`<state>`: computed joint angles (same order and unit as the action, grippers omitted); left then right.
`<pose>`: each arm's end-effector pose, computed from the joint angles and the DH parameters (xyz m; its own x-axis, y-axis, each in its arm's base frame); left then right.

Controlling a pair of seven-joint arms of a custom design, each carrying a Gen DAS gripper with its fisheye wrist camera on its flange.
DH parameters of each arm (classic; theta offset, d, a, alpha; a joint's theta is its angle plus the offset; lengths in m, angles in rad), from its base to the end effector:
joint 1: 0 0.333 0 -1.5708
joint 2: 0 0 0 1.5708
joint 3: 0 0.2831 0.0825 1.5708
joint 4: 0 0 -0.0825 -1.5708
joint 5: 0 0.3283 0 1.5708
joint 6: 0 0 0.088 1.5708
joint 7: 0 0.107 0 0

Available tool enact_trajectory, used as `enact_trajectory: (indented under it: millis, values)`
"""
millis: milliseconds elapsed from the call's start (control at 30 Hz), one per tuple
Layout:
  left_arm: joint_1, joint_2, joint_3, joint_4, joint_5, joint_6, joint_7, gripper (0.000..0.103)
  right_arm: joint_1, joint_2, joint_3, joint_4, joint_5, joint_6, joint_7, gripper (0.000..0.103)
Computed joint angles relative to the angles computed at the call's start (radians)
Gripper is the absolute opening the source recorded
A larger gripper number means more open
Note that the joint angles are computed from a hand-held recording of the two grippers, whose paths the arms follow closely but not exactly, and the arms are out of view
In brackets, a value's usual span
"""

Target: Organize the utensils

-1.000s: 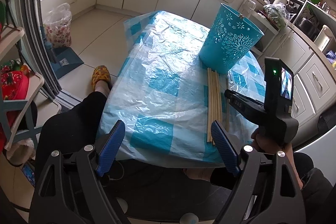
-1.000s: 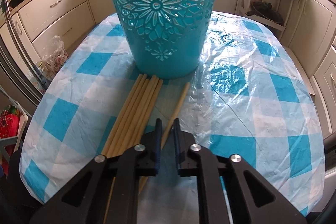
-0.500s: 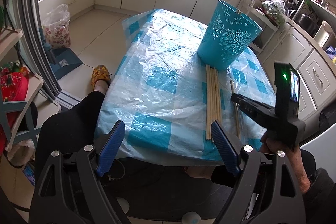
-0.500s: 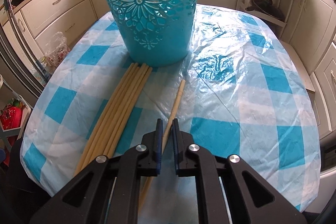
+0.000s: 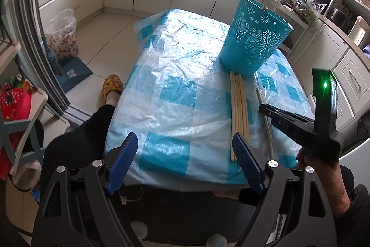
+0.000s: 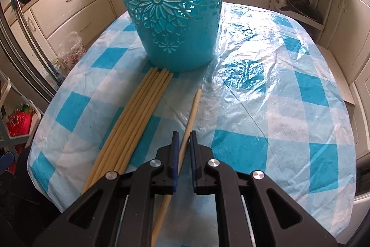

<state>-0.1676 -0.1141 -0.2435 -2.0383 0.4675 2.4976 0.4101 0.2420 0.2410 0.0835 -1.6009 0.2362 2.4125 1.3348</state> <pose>0.4724 -0.2144 0.5428 0.3494 -0.9073 0.2339 -0.6918 -0.4182 -0.5887 0.5867 0.1935 0.5379 0.4401 -0.8903 -0.1171 -0.7695 -0.3067 -0.5602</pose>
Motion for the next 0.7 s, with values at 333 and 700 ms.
enact_trajectory:
  millis: [333,700]
  values:
    - [-0.019,0.195,0.039,0.216,-0.003,-0.046,0.106,0.080,-0.022,-0.033,0.008,-0.056,0.093,0.025,-0.074,0.009]
    - [-0.061,0.474,0.107,0.560,-0.092,-0.116,0.298,0.080,-0.041,-0.029,0.012,-0.055,0.197,0.018,-0.127,0.010]
